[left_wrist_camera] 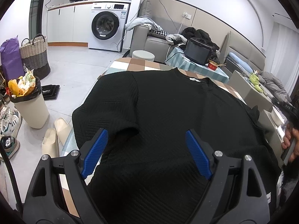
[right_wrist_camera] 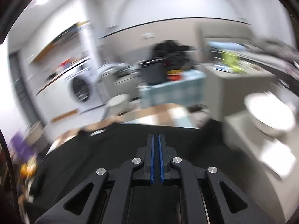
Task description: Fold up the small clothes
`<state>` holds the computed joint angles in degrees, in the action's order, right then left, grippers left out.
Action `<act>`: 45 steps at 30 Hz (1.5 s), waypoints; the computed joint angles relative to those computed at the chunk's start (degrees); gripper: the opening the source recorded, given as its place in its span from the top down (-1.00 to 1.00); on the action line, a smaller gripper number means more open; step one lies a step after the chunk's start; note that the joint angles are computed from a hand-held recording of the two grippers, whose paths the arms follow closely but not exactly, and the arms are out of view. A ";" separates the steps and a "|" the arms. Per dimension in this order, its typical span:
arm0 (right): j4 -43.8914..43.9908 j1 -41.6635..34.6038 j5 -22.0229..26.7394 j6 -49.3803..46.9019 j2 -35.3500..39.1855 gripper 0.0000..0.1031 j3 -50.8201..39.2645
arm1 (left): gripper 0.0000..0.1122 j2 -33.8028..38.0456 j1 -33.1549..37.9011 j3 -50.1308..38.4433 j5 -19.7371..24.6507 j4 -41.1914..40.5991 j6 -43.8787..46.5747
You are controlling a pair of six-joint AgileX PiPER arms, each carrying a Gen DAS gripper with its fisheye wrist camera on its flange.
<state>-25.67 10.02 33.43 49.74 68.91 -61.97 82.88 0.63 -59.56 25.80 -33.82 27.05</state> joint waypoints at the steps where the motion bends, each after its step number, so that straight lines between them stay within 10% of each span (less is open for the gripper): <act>1: 5.26 1.34 -1.10 -5.73 1.16 0.90 -1.18 | -0.49 -0.30 0.11 -0.05 0.33 0.49 -0.39; 7: 10.19 6.62 6.31 -10.96 5.79 0.55 -2.26 | -0.49 -1.01 0.78 0.47 0.95 -0.33 0.51; 13: 17.52 -10.68 10.19 0.20 -3.05 0.17 9.33 | -0.50 -0.48 0.29 -0.37 1.73 1.43 -1.02; 19: 38.17 -33.68 12.45 -18.87 -4.96 0.10 14.09 | -0.55 0.34 -0.30 -1.84 1.84 8.44 -8.60; 24: 38.81 -35.48 10.51 -20.81 -1.05 -0.17 14.59 | -0.55 0.11 -1.38 -2.59 2.11 13.22 -13.52; 32: 45.02 -37.05 3.31 -26.10 6.47 -0.17 16.09 | -0.55 0.02 -4.70 -3.22 2.46 20.11 -20.36; 35: 44.07 -35.60 -0.15 -25.89 6.78 0.35 16.16 | -0.55 -0.31 -5.79 -3.39 2.44 21.24 -21.36; 37: 36.14 -31.99 -0.96 -20.15 4.61 0.75 15.97 | -0.55 -0.63 -6.12 -3.27 2.32 21.82 -21.58; 45: 9.32 -20.05 -3.19 3.11 -3.66 0.80 13.49 | -0.55 -0.98 -4.12 -2.64 2.38 17.19 -16.97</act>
